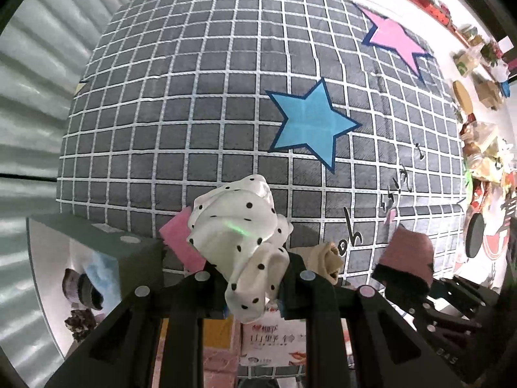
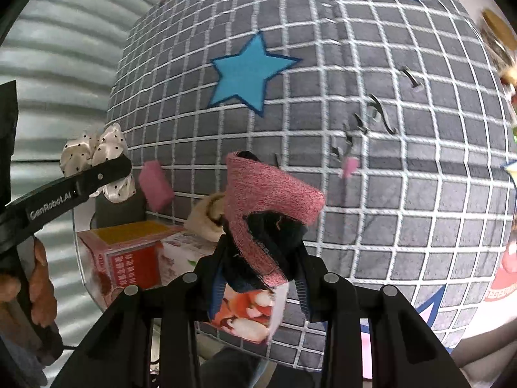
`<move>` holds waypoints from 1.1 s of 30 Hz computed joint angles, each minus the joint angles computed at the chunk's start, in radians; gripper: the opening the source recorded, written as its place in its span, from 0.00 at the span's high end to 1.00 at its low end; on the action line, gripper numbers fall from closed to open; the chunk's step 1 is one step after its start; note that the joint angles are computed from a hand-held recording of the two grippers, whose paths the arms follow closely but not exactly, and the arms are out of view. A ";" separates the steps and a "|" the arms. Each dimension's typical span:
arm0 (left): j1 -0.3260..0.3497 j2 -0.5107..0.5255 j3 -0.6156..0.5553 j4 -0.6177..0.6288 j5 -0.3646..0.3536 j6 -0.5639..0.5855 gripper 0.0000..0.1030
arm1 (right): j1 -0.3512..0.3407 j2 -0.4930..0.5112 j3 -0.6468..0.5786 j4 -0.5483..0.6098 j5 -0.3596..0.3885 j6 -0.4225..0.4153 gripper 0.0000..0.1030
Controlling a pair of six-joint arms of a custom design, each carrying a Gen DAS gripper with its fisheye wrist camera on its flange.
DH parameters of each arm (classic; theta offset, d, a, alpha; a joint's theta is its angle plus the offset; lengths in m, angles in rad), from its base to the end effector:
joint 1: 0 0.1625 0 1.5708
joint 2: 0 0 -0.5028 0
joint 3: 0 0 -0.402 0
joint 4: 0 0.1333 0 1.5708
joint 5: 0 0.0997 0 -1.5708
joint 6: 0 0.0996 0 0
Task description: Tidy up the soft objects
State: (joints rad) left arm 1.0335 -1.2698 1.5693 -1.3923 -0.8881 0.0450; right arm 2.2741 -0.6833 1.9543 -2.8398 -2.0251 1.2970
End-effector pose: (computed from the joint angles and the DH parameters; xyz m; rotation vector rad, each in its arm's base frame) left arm -0.1315 -0.6039 0.4096 0.8691 2.1919 0.3518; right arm 0.4617 -0.4059 0.0062 -0.8310 -2.7189 0.5515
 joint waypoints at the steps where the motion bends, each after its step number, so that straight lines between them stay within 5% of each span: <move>1: 0.003 0.004 -0.015 -0.001 0.002 0.008 0.79 | 0.001 0.002 -0.011 0.009 -0.001 -0.008 0.63; 26: 0.056 -0.111 -0.118 -0.002 0.069 -0.129 0.79 | 0.038 0.091 -0.305 0.217 0.022 -0.306 0.63; 33: 0.095 -0.141 -0.155 0.028 0.053 -0.089 0.79 | 0.075 0.132 -0.396 0.267 0.005 -0.301 0.63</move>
State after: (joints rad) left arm 1.1283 -1.4108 1.4141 -1.3646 -0.8351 -0.0442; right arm 2.3487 -0.5516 1.5582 -2.5729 -2.0200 0.9964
